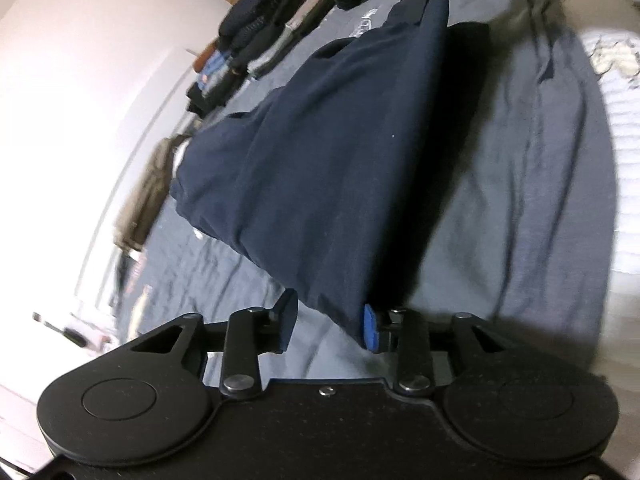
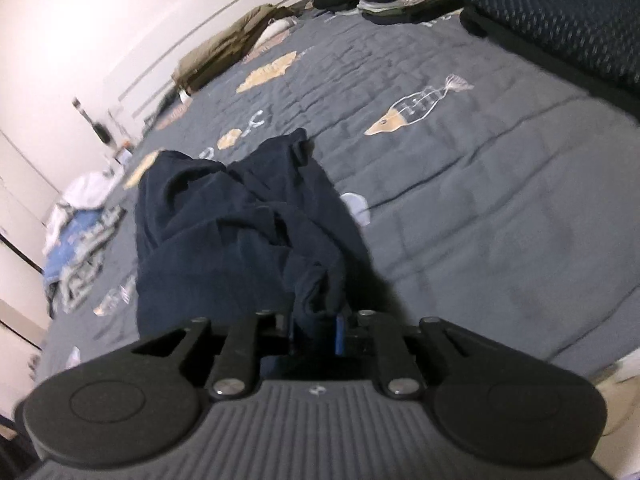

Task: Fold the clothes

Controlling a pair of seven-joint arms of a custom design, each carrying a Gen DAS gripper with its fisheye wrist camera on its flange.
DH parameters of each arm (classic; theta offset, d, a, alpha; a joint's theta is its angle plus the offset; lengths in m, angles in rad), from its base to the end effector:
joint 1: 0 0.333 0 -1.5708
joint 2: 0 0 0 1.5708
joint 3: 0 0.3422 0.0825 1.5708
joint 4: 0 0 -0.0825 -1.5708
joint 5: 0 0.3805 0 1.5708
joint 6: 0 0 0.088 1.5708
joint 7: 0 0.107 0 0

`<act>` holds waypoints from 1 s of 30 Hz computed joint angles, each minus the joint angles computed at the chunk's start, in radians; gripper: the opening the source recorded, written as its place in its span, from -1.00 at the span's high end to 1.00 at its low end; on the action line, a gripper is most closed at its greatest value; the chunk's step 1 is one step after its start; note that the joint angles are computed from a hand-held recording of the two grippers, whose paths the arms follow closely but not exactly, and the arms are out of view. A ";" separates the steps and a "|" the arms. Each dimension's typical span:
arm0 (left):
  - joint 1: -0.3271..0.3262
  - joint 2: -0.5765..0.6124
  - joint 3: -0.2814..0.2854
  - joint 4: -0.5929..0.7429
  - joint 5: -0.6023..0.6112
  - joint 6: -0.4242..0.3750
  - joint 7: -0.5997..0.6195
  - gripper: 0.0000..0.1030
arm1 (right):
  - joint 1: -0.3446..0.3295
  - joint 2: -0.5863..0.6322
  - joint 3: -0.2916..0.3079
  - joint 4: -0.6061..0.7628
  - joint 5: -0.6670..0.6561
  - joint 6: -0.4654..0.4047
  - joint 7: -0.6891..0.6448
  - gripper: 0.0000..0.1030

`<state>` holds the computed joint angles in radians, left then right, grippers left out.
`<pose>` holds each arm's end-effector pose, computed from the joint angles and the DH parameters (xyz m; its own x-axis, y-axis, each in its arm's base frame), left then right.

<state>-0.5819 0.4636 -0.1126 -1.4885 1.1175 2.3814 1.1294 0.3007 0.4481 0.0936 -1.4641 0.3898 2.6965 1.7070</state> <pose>0.5822 -0.4521 0.4829 -0.4304 -0.5658 -0.7033 -0.4008 0.8179 -0.4128 0.6988 0.2605 0.5407 0.1174 -0.8709 -0.4772 -0.7959 0.2049 -0.5698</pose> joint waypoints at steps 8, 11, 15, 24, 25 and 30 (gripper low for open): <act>0.127 -0.121 -0.077 -0.119 -0.315 0.196 0.005 0.29 | -0.078 -0.055 0.091 -0.087 0.109 0.174 -0.101 0.66; 0.137 -0.121 -0.064 -0.130 -0.363 0.296 -0.103 0.31 | -0.106 -0.023 0.146 -0.038 0.206 0.108 -0.229 0.66; 0.145 -0.090 -0.050 -0.104 -0.422 0.393 -0.226 0.40 | -0.049 0.016 0.096 0.024 0.180 -0.002 -0.224 0.66; 0.162 0.012 -0.066 0.011 -0.619 0.267 -0.188 0.41 | 0.017 0.056 -0.004 0.058 0.027 -0.096 -0.066 0.68; 0.159 0.010 -0.059 0.003 -0.619 0.271 -0.198 0.41 | 0.013 0.056 0.000 0.056 0.025 -0.098 -0.068 0.67; 0.162 -0.024 -0.049 -0.047 -0.621 0.334 -0.241 0.40 | 0.005 0.026 0.021 0.033 0.023 -0.047 -0.101 0.65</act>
